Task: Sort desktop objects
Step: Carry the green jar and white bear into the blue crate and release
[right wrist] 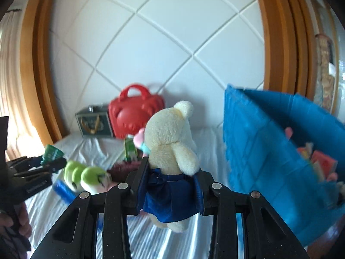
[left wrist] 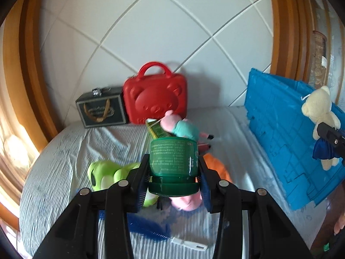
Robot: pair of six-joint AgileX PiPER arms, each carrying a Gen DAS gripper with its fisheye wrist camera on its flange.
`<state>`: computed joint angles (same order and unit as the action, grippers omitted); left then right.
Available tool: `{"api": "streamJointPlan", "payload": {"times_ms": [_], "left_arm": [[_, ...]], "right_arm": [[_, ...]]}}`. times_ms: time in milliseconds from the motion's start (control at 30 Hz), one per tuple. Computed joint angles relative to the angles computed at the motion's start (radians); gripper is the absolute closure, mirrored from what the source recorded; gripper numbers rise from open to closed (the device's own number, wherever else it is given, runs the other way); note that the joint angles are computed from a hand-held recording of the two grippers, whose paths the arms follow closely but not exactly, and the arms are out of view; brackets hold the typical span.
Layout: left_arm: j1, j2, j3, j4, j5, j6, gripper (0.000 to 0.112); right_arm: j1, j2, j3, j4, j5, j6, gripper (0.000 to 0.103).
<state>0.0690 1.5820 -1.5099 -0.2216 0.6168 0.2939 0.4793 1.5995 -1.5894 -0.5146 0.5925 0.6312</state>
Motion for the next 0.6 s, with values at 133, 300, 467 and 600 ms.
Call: {"api": "streamJointPlan", "payload": {"times_ms": [133,300,467,600], "left_arm": [[-0.112,0.002,-0.067,0.117,0.008,-0.116,0.072],[-0.295,0.009,-0.144,0.286,-0.001,-0.285,0.072],[-0.503,0.095,-0.325,0.476,0.079,-0.479,0.072],[-0.667,0.246,-0.580,0.582,0.210,-0.570,0.072]], "right_arm": [[-0.038,-0.095,0.031,-0.036,0.001,0.009,0.068],[-0.139,-0.190,0.064,-0.038,-0.005,-0.034,0.067],[-0.351,-0.241,0.055,0.207,-0.030,-0.298,0.067],[-0.546,-0.234,0.032,0.466,-0.039,-0.572,0.067]]}}
